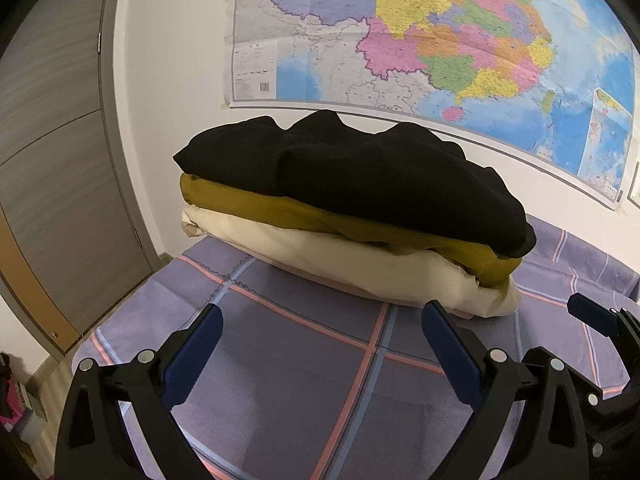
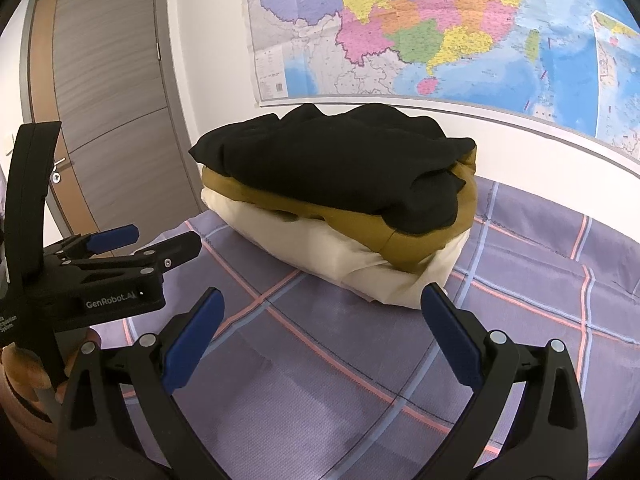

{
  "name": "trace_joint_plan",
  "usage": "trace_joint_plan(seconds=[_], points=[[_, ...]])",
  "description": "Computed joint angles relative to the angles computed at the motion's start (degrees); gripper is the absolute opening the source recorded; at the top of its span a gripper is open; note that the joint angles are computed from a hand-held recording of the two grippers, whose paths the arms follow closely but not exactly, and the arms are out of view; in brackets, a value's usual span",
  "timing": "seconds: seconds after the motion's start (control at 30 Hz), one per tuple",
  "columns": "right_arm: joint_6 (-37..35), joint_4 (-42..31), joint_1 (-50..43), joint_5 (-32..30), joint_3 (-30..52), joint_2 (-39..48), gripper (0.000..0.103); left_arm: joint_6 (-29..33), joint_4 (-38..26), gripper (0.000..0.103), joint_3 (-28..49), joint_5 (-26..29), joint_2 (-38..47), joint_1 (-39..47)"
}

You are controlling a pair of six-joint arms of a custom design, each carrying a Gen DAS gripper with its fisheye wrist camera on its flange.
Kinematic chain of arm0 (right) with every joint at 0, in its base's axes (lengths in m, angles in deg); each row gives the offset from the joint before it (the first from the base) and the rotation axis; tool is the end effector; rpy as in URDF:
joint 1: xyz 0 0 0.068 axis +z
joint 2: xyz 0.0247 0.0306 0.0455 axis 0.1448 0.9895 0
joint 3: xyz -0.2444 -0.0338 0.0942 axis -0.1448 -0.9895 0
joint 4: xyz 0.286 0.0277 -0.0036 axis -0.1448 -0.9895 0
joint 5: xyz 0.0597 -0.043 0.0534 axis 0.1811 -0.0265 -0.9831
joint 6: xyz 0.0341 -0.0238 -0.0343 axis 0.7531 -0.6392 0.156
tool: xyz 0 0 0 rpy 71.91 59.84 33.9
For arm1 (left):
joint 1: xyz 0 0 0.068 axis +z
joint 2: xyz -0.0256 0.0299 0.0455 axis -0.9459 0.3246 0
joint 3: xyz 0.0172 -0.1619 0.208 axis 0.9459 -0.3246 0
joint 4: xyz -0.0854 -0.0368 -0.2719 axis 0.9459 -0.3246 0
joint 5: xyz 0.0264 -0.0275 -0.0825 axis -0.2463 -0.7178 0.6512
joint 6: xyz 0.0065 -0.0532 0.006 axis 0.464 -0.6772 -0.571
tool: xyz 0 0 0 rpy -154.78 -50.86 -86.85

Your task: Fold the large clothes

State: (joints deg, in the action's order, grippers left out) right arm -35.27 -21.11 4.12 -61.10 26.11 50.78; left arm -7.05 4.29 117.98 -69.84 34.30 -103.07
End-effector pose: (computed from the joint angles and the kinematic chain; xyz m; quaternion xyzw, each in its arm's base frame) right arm 0.2814 -0.0032 0.1764 -0.1747 0.8488 0.1617 0.4721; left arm 0.3110 -0.1742 0.2051 -0.0482 0.8917 0.0117 0.4500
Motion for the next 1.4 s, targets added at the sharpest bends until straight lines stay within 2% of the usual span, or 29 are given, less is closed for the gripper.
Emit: trace_joint_plan(seconds=[1.4], points=[[0.4,-0.5,-1.1,-0.9,0.1,0.6,0.097,0.4,-0.7,0.096,0.4,-1.0,0.9,-0.9]])
